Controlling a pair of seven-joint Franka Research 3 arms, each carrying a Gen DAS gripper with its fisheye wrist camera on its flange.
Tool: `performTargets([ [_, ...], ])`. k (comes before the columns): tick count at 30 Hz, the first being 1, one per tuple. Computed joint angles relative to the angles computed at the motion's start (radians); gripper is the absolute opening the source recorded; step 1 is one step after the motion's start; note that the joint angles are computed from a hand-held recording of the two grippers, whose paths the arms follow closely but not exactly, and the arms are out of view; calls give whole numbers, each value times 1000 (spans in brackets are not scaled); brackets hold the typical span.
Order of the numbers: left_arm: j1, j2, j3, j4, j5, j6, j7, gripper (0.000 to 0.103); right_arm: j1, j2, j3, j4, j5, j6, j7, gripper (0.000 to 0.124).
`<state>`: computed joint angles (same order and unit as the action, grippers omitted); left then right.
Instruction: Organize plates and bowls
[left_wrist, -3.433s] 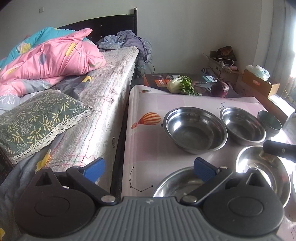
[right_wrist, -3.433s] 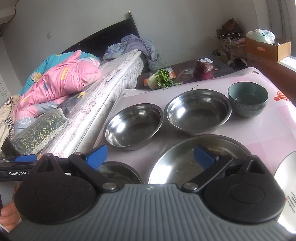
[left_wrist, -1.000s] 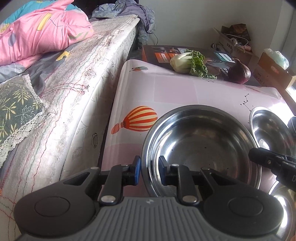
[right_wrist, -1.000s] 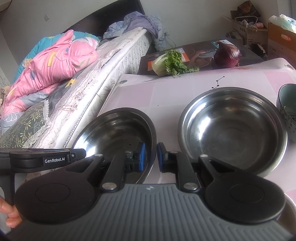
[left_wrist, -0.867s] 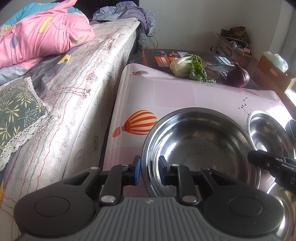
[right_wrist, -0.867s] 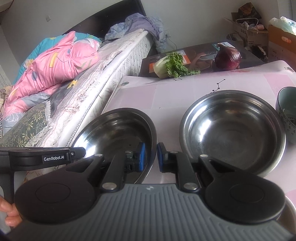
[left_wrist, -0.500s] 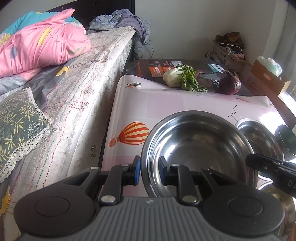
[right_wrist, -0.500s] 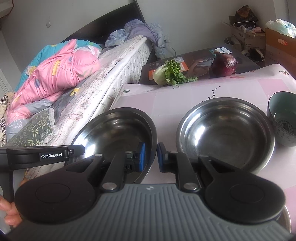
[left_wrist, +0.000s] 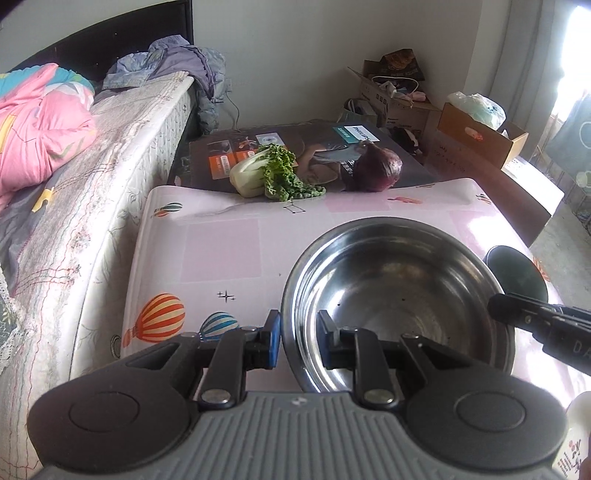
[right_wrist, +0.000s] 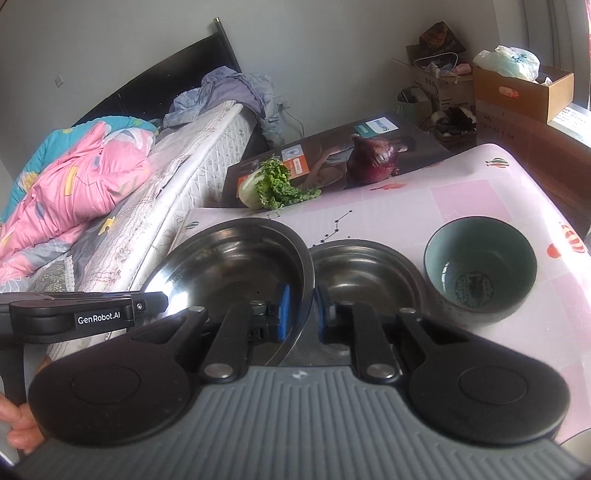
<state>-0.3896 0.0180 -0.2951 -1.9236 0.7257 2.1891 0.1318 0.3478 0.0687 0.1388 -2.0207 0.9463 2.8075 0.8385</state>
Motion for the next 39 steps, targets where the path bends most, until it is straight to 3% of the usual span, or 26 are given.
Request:
performTargets([
  [9, -21, 183, 35, 154, -71, 39, 120, 22, -59, 103, -26, 68, -140, -8, 111, 14],
  [25, -49, 215, 64, 185, -91, 22, 152, 23, -89, 186, 4, 134, -224, -33, 175, 16],
  [33, -56, 178, 58, 152, -40, 28, 85, 40, -112, 123, 26, 74, -116, 6, 64, 28],
  [39, -62, 145, 44, 135, -9, 10, 55, 58, -105, 58, 4, 25, -60, -6, 5, 38],
])
